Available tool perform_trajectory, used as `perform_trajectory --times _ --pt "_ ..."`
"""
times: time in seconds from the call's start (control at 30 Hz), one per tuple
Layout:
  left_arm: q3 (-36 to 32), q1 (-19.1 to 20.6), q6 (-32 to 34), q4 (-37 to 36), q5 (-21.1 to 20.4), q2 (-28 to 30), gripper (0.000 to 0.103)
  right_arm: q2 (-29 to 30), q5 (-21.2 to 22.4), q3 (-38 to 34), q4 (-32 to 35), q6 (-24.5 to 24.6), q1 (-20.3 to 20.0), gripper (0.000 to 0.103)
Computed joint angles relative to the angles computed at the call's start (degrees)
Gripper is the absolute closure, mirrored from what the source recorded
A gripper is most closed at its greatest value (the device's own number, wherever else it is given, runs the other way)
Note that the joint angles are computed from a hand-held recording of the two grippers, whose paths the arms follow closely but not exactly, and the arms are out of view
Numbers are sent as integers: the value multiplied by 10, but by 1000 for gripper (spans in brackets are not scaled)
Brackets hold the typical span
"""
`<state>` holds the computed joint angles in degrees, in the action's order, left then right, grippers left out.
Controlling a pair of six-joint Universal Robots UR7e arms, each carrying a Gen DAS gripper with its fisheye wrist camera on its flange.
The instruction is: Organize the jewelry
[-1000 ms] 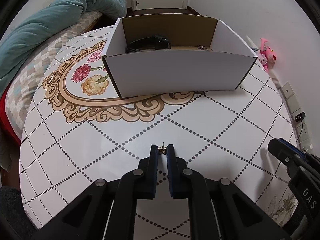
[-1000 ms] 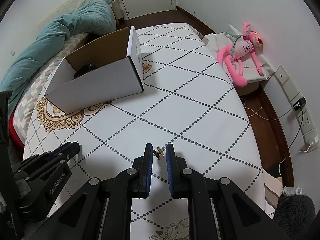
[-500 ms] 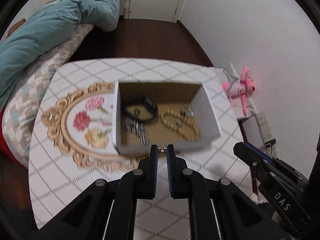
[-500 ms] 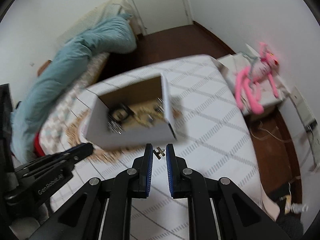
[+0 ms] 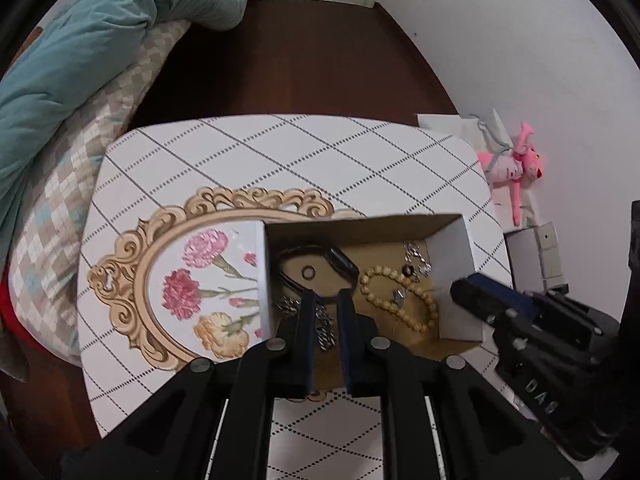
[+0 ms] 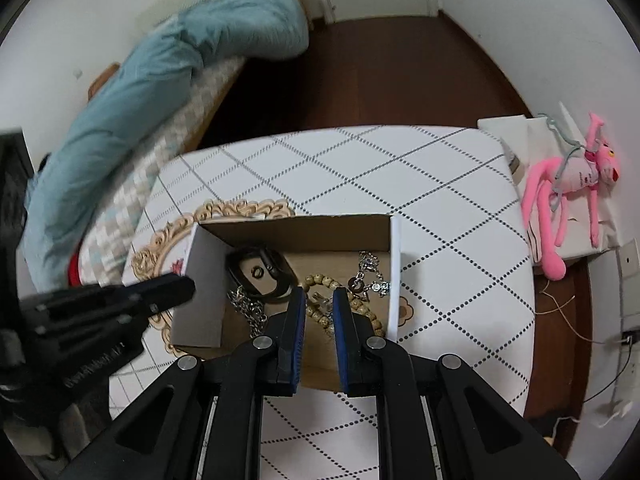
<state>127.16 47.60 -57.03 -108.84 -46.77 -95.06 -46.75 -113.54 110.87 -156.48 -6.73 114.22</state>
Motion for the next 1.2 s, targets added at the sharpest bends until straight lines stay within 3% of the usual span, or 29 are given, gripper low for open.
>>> perform_trajectory --times 0.07,0.13,0.17,0.2,0.3,0.37,0.5,0.53,0.6,0.67,1.2 --pt "-4 -3 -6 14 10 0 85 5 -10 -6 14 7 1 88" --pt "-6 -8 -20 33 23 -2 64 3 -11 -4 15 9 0 83" --pt "-5 -12 -30 44 33 -5 47 2 -15 -3 13 11 1 79" --pt "-5 -15 -40 54 39 -7 36 2 -18 -2 11 11 2 73" --pt "1 -21 -58 70 47 -17 35 -2 -35 3 -1 12 7 63" --pt "9 -25 -72 80 47 -23 34 -6 -55 9 -8 13 13 50" --pt "21 -40 -106 117 62 -28 14 -6 -121 23 -32 7 28 18" --pt "22 -43 -115 128 63 -28 13 -5 -129 25 -34 7 30 10" --pt "27 -45 -123 137 61 -31 7 -5 -158 37 -49 4 33 4" --pt "33 -47 -135 146 62 -35 1 -8 -170 46 -54 4 33 1" --pt "47 -98 -230 223 82 -58 0 -32 -190 88 -91 15 36 0"
